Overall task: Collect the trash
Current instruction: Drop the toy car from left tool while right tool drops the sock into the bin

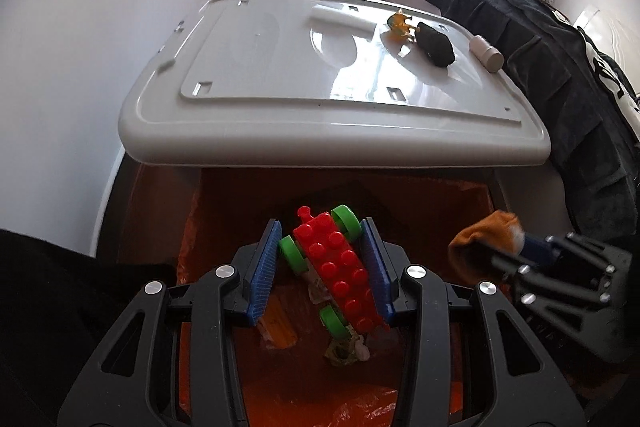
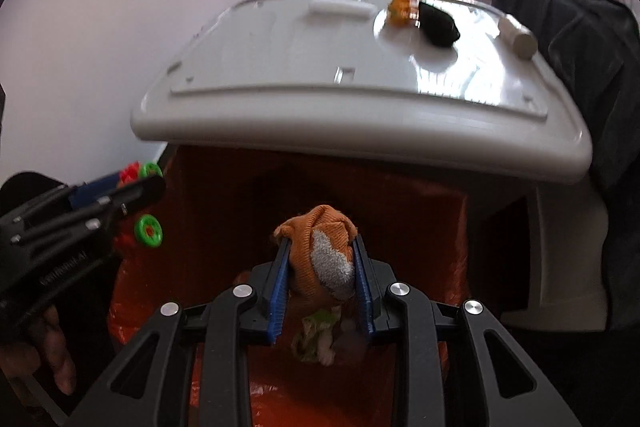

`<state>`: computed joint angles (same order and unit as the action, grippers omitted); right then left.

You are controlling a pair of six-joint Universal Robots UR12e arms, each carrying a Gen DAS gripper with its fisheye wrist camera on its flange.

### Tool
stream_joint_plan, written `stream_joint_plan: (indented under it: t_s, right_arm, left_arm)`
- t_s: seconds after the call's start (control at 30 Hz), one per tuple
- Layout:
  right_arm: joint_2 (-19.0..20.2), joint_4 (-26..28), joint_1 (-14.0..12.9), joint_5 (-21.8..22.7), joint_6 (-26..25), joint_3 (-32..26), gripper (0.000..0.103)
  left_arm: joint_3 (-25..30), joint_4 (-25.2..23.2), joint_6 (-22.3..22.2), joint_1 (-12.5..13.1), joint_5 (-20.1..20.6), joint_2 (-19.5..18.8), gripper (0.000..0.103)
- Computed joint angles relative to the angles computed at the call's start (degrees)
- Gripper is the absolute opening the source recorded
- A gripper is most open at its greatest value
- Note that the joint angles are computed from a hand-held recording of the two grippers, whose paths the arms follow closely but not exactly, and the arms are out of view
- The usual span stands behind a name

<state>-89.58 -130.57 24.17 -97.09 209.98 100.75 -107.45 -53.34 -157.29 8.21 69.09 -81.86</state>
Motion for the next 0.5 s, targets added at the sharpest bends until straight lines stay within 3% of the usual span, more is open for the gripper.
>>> stream_joint_plan:
  t_s: [0.27, 0.37, 0.43, 0.5]
  right_arm:
    - [0.5, 1.3, 0.9, -1.7, 0.4, -0.5, 0.031]
    - [0.7, 2.0, 0.7, -1.7, 1.6, -0.7, 0.04]
    - [0.7, 2.4, 0.5, -1.6, 2.2, -0.7, 0.052]
    - [0.7, 2.0, 0.5, -2.4, 2.6, -0.7, 0.06]
  left_arm:
    - [-0.4, 0.4, 0.2, 0.0, 0.2, 0.4, 0.04]
    - [-0.1, -0.2, -0.2, -0.2, 0.9, 0.1, 0.04]
    - [0.2, -0.8, -0.5, -0.4, 1.3, -0.1, 0.042]
    - [0.4, -1.2, -0.9, -0.6, 1.8, -0.2, 0.055]
